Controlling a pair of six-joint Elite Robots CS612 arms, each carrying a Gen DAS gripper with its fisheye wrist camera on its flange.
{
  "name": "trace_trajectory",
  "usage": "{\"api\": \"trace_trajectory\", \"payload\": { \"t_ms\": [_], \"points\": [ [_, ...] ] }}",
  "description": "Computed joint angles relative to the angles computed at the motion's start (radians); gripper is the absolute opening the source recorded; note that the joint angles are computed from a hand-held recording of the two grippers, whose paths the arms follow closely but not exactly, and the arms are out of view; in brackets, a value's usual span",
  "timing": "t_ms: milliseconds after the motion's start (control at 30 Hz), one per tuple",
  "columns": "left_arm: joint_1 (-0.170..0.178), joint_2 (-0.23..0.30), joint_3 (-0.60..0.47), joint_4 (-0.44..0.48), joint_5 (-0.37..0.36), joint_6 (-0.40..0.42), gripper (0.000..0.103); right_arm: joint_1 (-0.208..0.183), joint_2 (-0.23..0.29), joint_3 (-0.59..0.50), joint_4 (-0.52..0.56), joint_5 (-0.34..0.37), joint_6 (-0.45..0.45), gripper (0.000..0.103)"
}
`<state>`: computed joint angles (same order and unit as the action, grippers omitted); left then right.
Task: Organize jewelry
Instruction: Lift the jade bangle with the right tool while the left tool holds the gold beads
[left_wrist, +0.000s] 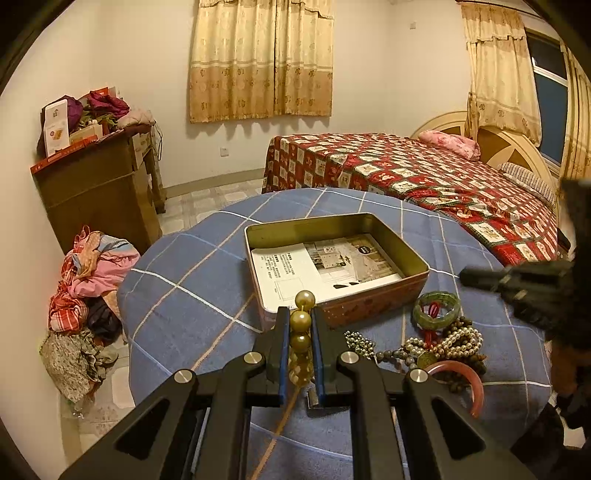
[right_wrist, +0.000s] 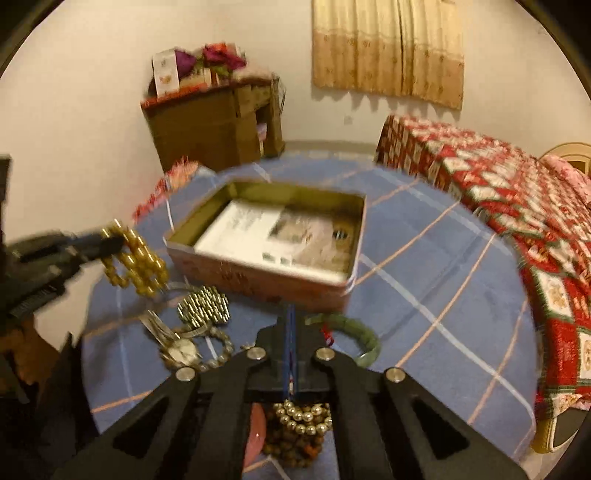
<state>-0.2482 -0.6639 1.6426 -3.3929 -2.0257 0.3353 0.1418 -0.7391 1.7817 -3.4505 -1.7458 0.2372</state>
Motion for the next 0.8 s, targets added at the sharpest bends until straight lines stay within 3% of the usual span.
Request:
{"api": "trace_trajectory", "payload": {
  "t_ms": [133, 233, 300, 333, 500, 800],
  "points": [
    [0.0, -0.001, 0.001, -0.003, -0.004, -0.002, 0.01, 0.004, -0.021, 0.011, -0.038, -0.032, -0.018, 0.001],
    [-0.001, -0.002, 0.002, 0.005, -0.009, 0.007, 0.01, -0.007, -0.021, -0.005, 0.037, -0.013, -0.002, 0.009],
    [-0.001, -0.001, 0.001, 0.009, -0.01, 0.009, 0.01, -0.009, -0.012, -0.018, 0.082, -0.019, -0.004, 0.048],
    [-0.001, -0.002, 0.001, 0.01, -0.011, 0.008, 0.01, -0.011, -0.005, -0.027, 0.108, -0.013, -0.004, 0.049],
    [-0.001, 0.002, -0.005, 0.021, -0.011, 0.006, 0.01, -0.019, 0.013, -0.054, 0.213, -0.008, 0.015, 0.027],
    [0.002, 0.004, -0.01, 0.027, -0.014, 0.002, 0.01, -0.028, 0.027, -0.091, 0.357, 0.008, 0.0, 0.023]
  ]
}}
